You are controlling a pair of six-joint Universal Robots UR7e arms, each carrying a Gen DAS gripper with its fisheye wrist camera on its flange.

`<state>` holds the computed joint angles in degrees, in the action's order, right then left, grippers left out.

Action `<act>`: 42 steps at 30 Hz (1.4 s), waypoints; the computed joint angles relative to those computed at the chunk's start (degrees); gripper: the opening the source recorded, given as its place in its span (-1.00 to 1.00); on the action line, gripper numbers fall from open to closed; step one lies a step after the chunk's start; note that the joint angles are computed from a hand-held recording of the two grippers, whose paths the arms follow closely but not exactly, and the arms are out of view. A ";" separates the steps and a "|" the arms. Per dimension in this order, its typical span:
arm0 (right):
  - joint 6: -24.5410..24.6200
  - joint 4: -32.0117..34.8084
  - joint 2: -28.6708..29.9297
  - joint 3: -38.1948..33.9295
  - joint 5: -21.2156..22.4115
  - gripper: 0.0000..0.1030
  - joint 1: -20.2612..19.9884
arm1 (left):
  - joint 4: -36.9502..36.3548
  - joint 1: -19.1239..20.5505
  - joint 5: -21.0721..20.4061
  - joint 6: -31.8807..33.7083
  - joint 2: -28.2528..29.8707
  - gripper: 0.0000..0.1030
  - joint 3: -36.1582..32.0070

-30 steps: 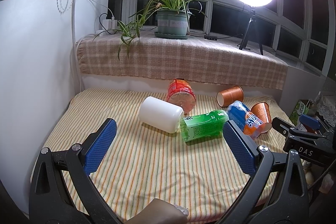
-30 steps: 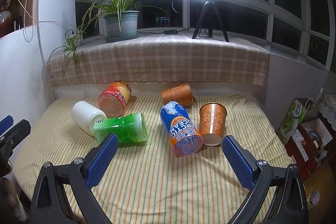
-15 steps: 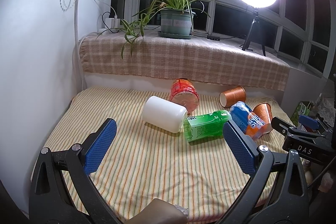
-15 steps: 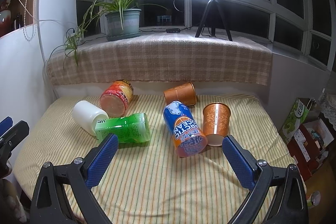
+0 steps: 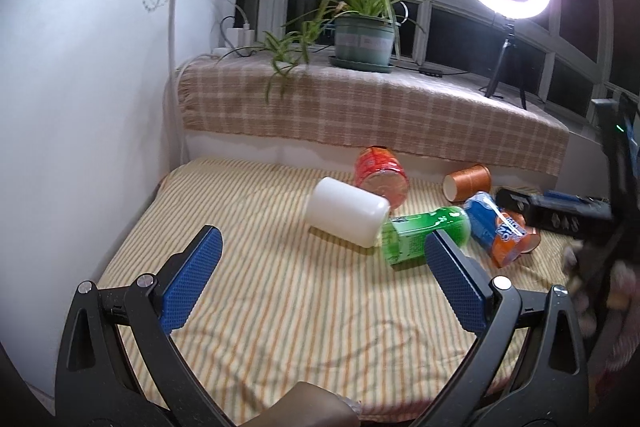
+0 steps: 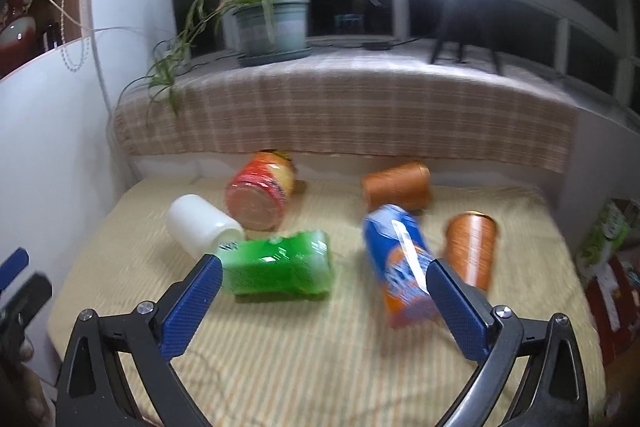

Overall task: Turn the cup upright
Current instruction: 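Move the right tool to the red-orange iced tea bottle and grasp it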

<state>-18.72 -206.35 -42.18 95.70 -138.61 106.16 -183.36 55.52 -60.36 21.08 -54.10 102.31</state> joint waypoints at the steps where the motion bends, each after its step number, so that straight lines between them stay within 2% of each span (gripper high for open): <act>1: 1.39 2.55 -0.36 -0.65 1.36 1.00 -0.38 | 0.26 0.21 0.23 -0.23 -0.24 0.99 -0.04; 6: 8.38 16.47 -0.63 -7.06 8.25 0.99 -2.67 | 1.62 1.36 1.15 -1.75 -1.84 0.99 0.29; 13: 12.76 31.08 3.35 -19.28 11.47 0.99 -5.12 | 1.56 3.10 3.36 -2.90 -3.97 0.99 0.91; 20: 22.43 45.88 6.96 -30.28 17.73 1.00 -8.38 | 1.20 4.61 5.98 -3.44 -5.65 0.99 1.49; 23: 25.43 48.68 8.77 -33.84 18.24 1.00 -9.14 | 1.81 5.13 6.68 -4.05 -6.17 0.99 1.55; 30: 28.51 56.16 13.51 -43.08 18.28 1.00 -9.92 | 2.55 5.98 7.69 -5.18 -6.99 0.99 1.68; 37: 29.53 64.30 17.50 -50.67 16.70 0.99 -10.27 | 2.97 6.28 8.23 -5.68 -7.21 0.99 1.59; 42: 30.98 68.39 19.97 -55.48 17.20 0.90 -10.83 | 2.69 6.18 8.16 -5.40 -7.18 0.99 1.77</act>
